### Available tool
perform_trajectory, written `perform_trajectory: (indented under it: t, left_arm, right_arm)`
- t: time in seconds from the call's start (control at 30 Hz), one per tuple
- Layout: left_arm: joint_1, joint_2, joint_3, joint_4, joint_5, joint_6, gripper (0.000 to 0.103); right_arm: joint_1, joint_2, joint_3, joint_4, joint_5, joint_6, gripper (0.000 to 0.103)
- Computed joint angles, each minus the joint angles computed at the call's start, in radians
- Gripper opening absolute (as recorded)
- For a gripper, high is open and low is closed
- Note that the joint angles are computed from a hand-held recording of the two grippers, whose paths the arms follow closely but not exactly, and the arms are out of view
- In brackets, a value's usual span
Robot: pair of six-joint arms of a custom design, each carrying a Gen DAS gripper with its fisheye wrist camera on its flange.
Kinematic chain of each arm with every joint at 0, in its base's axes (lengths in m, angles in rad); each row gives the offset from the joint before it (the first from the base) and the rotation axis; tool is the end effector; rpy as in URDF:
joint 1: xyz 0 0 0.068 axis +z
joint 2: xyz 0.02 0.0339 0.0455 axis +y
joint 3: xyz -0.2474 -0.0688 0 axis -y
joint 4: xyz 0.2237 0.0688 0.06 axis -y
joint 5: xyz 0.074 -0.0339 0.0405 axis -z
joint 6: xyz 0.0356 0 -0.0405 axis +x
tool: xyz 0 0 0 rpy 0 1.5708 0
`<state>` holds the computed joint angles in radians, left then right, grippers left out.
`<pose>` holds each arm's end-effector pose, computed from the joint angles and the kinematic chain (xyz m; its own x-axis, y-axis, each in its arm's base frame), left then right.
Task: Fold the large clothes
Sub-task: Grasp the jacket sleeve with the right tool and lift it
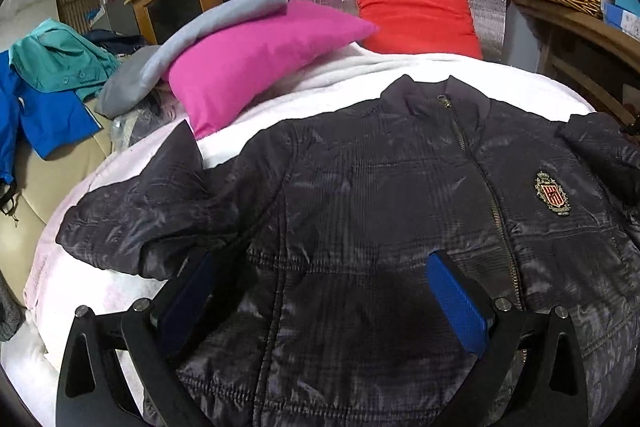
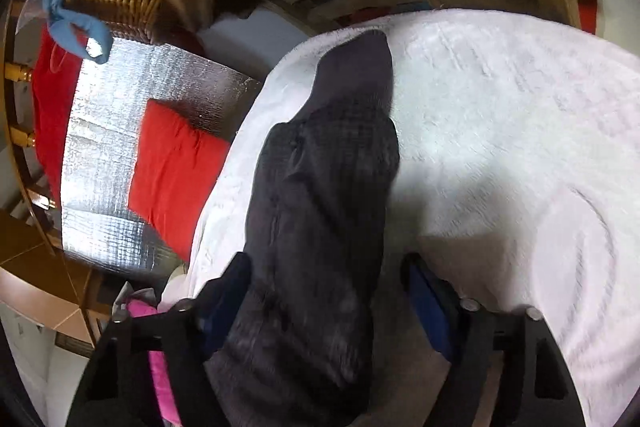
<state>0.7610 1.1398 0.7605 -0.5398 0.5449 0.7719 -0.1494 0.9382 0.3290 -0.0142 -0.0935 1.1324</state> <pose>0.1648 0.1315 0.2281 -0.6651 0.1903 -0.7221 0.1421 0.9816 0.1277 0.1789 -0.0236 0.1703 -0.1787 0.9385 -0.2953 0.5538 0.3440 0.7583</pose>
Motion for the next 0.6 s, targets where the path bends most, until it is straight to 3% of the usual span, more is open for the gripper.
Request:
perform_trajectory:
  t: [0.03,0.07,0.1,0.17,0.23,0.37,0.53,0.6]
  left_arm:
    - [-0.006,0.001,-0.002,0.004,-0.007,-0.004,0.103]
    - [-0.013,0.003,-0.002,0.006,-0.015,-0.007,0.103]
    - [-0.019,0.007,0.0,0.008,-0.021,-0.011,0.103]
    - [-0.025,0.007,0.003,0.0,-0.026,-0.016,0.103]
    - [-0.019,0.003,0.012,-0.02,-0.019,-0.018,0.103]
    - [0.01,-0.011,0.037,-0.068,0.018,-0.01,0.103]
    - [0.047,0.013,0.105,-0.135,0.046,-0.013,0.103]
    - [0.077,0.028,0.134,-0.15,0.064,-0.021,0.103]
  right_arm:
    - [-0.007,0.034,0.005,0.034,-0.02,-0.022,0.058]
    - [-0.021,0.109,0.015,0.091,-0.083,-0.04,0.032]
    - [-0.011,0.153,0.028,0.099,-0.09,-0.045,0.026]
    - [0.045,0.18,0.051,0.081,-0.006,-0.068,0.016]
    - [0.1,0.164,0.092,0.021,0.073,-0.092,0.01]
    - [0.261,0.012,0.171,-0.105,0.255,-0.101,0.01]
    - [0.643,-0.079,0.323,-0.244,0.558,-0.083,0.01]
    - [0.833,-0.046,0.391,-0.267,0.67,-0.067,0.01]
